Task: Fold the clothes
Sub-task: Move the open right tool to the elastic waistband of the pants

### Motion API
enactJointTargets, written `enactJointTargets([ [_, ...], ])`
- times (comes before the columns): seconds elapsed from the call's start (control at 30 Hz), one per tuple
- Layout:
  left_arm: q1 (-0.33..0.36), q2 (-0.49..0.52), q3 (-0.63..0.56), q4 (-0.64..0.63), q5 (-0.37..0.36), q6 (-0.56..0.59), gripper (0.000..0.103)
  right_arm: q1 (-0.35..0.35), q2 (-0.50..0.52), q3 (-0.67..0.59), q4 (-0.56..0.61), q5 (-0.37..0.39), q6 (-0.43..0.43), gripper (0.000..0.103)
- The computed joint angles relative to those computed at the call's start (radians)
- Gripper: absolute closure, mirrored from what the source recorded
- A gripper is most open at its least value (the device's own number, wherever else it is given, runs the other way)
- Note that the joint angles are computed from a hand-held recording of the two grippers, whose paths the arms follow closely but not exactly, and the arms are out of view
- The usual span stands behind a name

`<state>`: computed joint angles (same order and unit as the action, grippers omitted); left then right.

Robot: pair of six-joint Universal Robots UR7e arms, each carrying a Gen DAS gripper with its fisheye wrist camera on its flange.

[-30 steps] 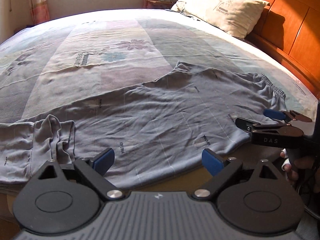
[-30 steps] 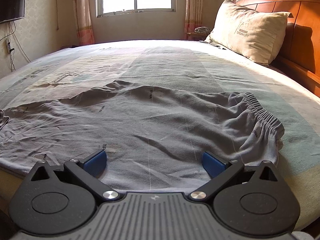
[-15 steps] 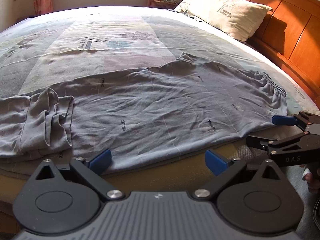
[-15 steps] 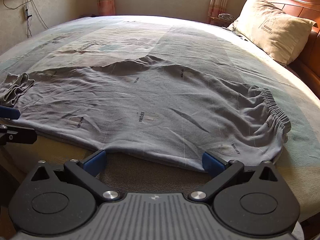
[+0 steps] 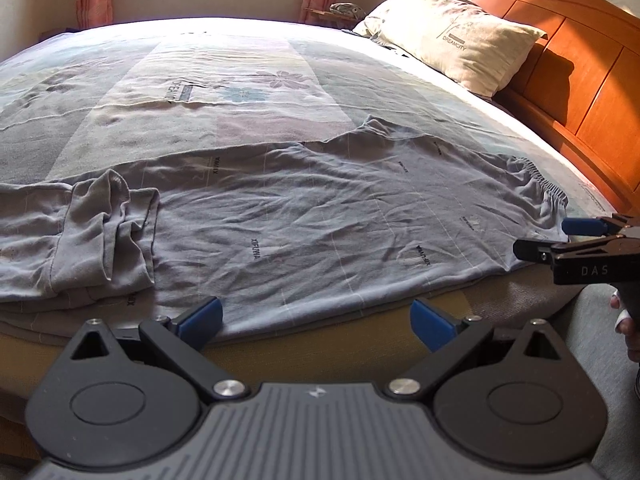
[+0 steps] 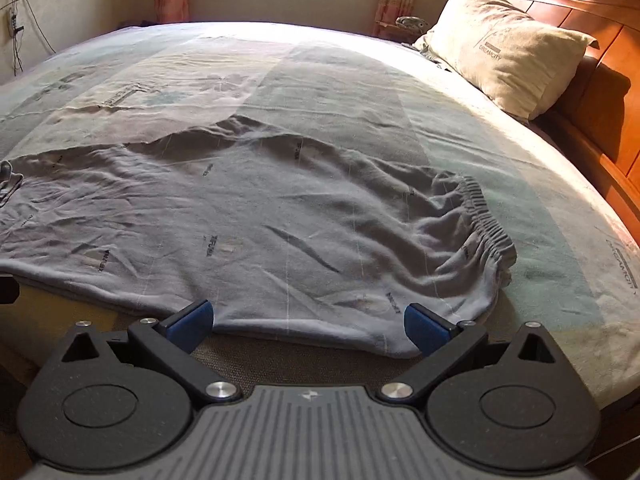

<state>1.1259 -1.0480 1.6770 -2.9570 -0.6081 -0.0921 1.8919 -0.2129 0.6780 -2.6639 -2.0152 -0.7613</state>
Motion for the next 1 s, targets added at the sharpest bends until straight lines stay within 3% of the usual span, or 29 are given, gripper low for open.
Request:
enactJointTargets([
  [0.13,-0.014,0.000,0.000,0.002,0.025,0.018,0.003,0.007,0.062,-0.122,0.089,0.043,0.016,0.000],
  [0.27,-0.025,-0.010,0.005,0.053,0.069,-0.008,0.003,0.012,0.125,-0.227,0.198,-0.032,0.051,0.000],
  [0.37,-0.028,-0.014,0.002,0.055,0.078,0.005,0.003,0.000,0.093,-0.168,0.183,-0.008,0.103,0.000],
  [0.57,-0.022,0.029,-0.087,0.046,0.090,0.101,0.003,-0.009,0.071,-0.138,0.185,0.010,0.118,0.000],
  [0.77,0.029,0.068,-0.135,0.137,0.026,0.012,0.002,-0.013,0.066,-0.128,0.175,0.024,0.109,0.000],
  [0.87,0.016,0.090,-0.123,0.090,0.073,0.074,0.001,-0.019,0.047,-0.101,0.171,0.046,0.103,0.000],
  [1.0,0.009,0.082,-0.129,0.150,0.082,0.014,0.001,-0.035,0.000,-0.054,0.174,0.120,0.154,0.000],
])
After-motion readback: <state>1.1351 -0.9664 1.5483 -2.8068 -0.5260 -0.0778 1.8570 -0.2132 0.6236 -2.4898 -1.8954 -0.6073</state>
